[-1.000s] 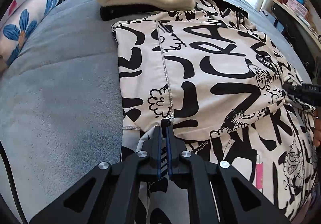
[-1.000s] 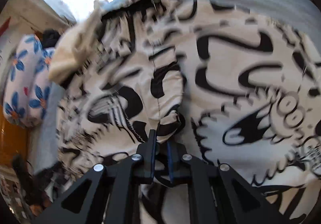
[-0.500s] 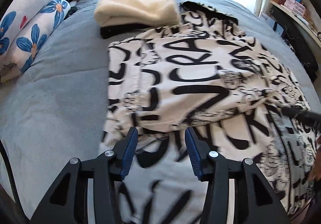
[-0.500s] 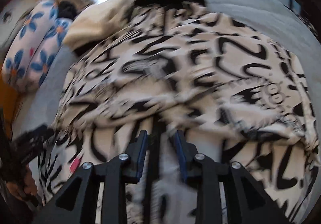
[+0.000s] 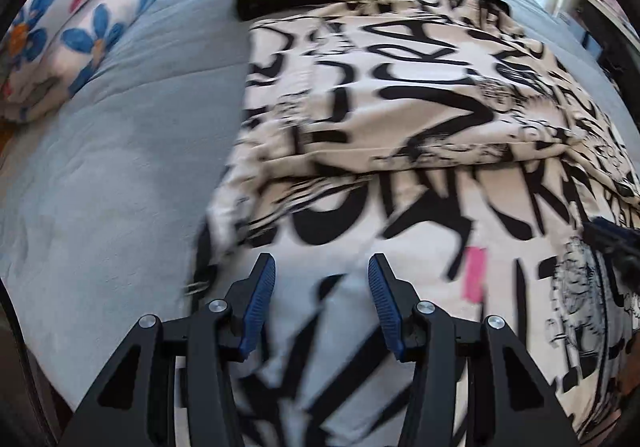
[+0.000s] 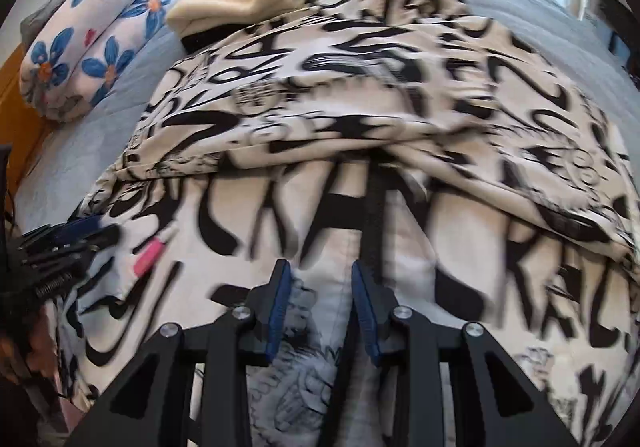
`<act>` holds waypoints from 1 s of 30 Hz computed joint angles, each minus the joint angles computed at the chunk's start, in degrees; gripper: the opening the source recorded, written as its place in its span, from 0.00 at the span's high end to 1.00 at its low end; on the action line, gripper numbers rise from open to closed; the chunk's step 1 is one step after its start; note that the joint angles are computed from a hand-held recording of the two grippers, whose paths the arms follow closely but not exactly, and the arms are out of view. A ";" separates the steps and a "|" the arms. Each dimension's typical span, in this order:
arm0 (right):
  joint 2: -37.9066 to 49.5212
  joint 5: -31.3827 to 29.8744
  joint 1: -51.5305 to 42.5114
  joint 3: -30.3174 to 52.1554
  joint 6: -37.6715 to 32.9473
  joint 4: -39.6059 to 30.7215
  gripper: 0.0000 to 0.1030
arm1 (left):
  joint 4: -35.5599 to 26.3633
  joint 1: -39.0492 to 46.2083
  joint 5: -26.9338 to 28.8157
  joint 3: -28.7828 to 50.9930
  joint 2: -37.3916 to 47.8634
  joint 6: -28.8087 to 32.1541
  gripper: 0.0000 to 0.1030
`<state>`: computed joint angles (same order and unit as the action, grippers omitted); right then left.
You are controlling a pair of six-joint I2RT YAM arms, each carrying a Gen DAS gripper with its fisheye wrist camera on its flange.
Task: Fold large clothes
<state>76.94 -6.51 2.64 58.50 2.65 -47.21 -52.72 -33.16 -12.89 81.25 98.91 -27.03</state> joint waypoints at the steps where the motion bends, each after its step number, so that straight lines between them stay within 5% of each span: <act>1: -0.72 1.23 -1.39 -0.49 -0.87 -0.28 0.69 | -0.25 0.68 -0.65 -1.04 -0.95 0.05 0.54; 11: -3.71 1.05 -21.39 -2.62 -6.87 -2.79 0.68 | 0.22 1.38 -2.58 -4.97 -4.33 1.29 0.54; 30: -8.74 -4.32 -29.23 1.01 -10.47 -9.64 0.68 | -4.87 -0.31 -2.64 -2.80 -8.68 0.91 0.47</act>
